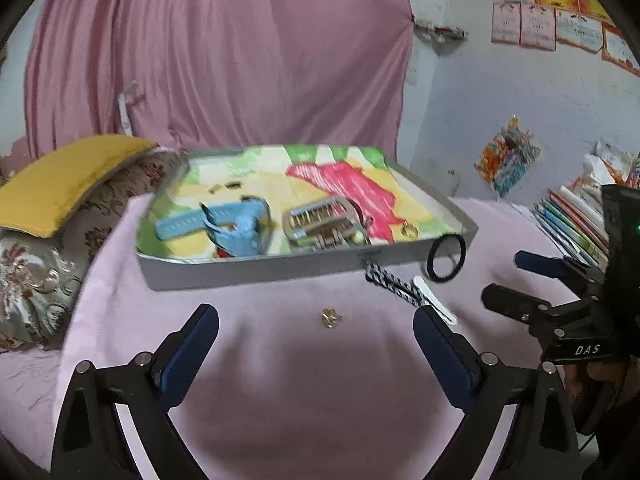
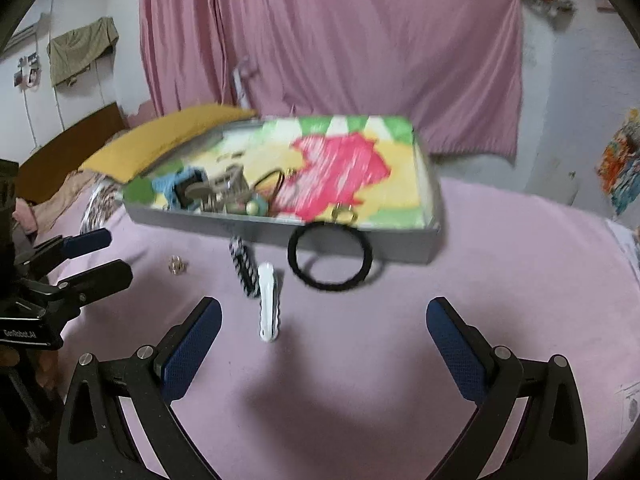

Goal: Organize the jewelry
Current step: 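Grasp the small gold charm with the left tool while the right tool grasps the black hair tie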

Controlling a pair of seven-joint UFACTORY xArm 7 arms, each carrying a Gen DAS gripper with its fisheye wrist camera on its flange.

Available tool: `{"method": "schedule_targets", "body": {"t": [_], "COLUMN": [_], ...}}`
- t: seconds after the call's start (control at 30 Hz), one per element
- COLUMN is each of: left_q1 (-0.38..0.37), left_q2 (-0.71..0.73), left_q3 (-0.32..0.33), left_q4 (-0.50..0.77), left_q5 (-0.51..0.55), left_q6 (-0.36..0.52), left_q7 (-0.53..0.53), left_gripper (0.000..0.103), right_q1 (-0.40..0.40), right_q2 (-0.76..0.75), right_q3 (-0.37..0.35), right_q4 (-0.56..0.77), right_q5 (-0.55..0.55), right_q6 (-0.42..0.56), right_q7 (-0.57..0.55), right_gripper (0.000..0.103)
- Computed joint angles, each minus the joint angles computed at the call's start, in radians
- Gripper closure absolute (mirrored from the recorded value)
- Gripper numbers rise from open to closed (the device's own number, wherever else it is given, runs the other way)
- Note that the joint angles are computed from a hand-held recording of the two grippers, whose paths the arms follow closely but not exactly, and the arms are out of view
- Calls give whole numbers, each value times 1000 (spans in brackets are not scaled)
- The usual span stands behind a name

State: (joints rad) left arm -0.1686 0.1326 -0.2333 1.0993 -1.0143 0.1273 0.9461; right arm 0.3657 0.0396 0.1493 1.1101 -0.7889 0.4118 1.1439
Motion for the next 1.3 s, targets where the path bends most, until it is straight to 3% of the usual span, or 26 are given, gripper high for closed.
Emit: {"method": "schedule_targets", "body": {"t": [0.13,0.33,0.47,0.57,0.63,0.8,0.97,1.13,1.3], "left_q1": [-3,-17,-6,-3,0,4,-12,-38,-48], "left_q2": [29,64,82,97,103,109,114,117,118], "left_q3": [21,44,34,31,27,19,34,58,72], "left_q4": [25,48,67,85,93,106,113,111,106], "left_q5": [82,314,399,455,479,514,583,678,764], "left_q6": [69,98,120,141,150,168,169,153,140], "left_q7": [-97,-303,-370,-407,-423,-442,-502,-587,-665], "left_gripper": [12,29,44,52,54,64,69,70,80], "right_q1": [2,-6,-16,-16,-15,-4,-6,-17,-15], "right_q2": [23,56,84,108,118,136,142,139,137], "right_q3": [-1,-16,-23,-34,-40,-54,-56,-47,-48], "right_q4": [22,50,66,83,90,110,110,95,87], "right_q5": [54,196,313,362,390,411,445,513,548], "right_q6": [19,3,-12,-17,-25,-28,-47,-78,-93], "right_q7": [-65,-191,-290,-325,-341,-360,-387,-442,-472], "right_gripper": [9,16,37,45,48,66,72,86,92]}}
